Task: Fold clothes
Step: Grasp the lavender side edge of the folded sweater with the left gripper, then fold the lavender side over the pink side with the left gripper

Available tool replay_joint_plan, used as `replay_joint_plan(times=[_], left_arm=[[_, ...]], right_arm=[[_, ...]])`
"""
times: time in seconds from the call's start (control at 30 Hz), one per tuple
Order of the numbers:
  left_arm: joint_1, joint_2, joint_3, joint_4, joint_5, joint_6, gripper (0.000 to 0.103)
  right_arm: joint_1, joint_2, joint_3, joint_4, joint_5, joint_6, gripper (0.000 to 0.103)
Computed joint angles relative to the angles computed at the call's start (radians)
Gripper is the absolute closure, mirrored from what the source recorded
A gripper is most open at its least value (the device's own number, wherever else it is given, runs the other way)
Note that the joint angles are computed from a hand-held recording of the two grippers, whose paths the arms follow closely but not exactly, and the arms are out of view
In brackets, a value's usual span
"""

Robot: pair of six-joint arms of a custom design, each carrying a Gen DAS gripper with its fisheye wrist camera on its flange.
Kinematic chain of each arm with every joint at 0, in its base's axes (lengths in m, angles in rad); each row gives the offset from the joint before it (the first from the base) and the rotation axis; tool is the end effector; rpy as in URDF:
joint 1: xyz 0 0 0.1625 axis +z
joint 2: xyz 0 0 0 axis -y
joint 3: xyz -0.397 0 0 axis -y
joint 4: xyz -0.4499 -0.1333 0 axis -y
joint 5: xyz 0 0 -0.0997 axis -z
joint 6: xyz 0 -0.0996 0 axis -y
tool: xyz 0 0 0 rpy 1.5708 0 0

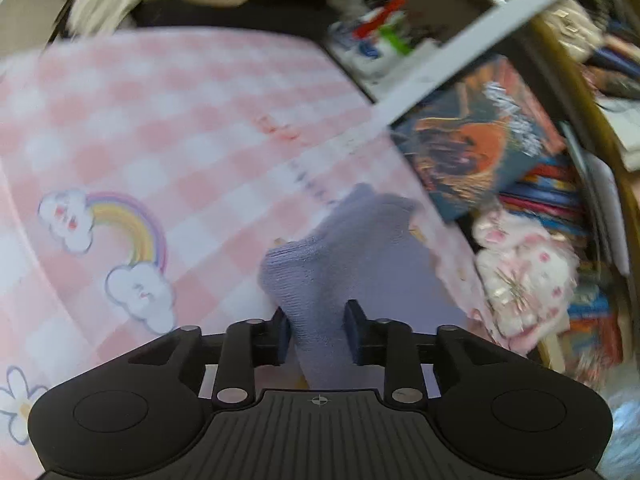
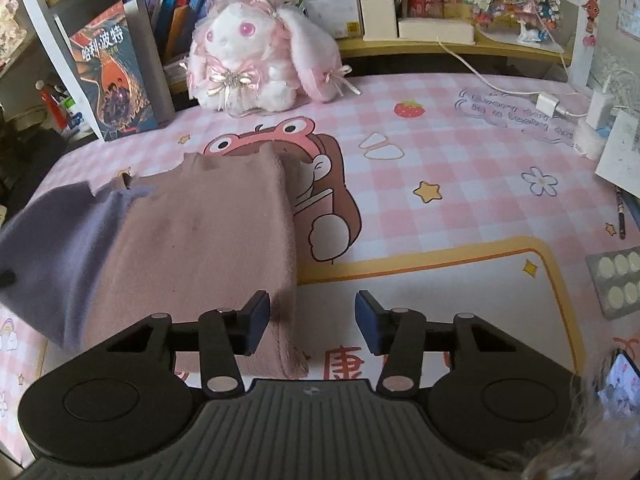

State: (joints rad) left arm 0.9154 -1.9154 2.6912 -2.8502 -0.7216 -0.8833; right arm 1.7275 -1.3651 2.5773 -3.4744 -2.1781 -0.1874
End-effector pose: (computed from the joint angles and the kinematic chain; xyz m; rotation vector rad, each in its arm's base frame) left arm -0.0216 -0.3695 0.2116 -0.5883 2.5154 -1.2812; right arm 0.1329 -0.3515 0.1304 0.1440 -2.4106 0.8526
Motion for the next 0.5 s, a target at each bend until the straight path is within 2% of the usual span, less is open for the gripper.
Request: replay_joint_plan(times=[0.13, 0.2, 0.27, 0.33, 0.4, 0.5], left_arm=[[0.025, 0.058, 0.004, -0.093, -0.018, 0.036, 0.07], [0.028, 0.089, 0.003, -0.15, -0.023, 0.065, 0.073], [0.047, 0.109, -0.011, -0.164, -0.039, 0.067, 0.085], [0.055, 0.072, 0.001, -0.157, -0.051, 0.07, 0.091], [0.055, 0.01, 0.022, -0.14, -0.053, 0.085, 0.091], [0.041, -0.065, 0.036, -0.068, 0.002, 0.09, 0.092]], right_arm=[[-0.003, 0.025, -0.012, 0.013, -0.003, 0.01, 0.057], [-0.009, 0.031, -0.014, 0.028, 0.0, 0.023, 0.057], [-0.015, 0.031, -0.012, 0.044, 0.01, 0.04, 0.057], [-0.019, 0.034, -0.01, 0.048, 0.022, 0.051, 0.057], [-0.017, 0.036, -0.011, 0.057, 0.031, 0.059, 0.057], [-0.015, 0.019, -0.006, 0.114, 0.08, 0.07, 0.057]])
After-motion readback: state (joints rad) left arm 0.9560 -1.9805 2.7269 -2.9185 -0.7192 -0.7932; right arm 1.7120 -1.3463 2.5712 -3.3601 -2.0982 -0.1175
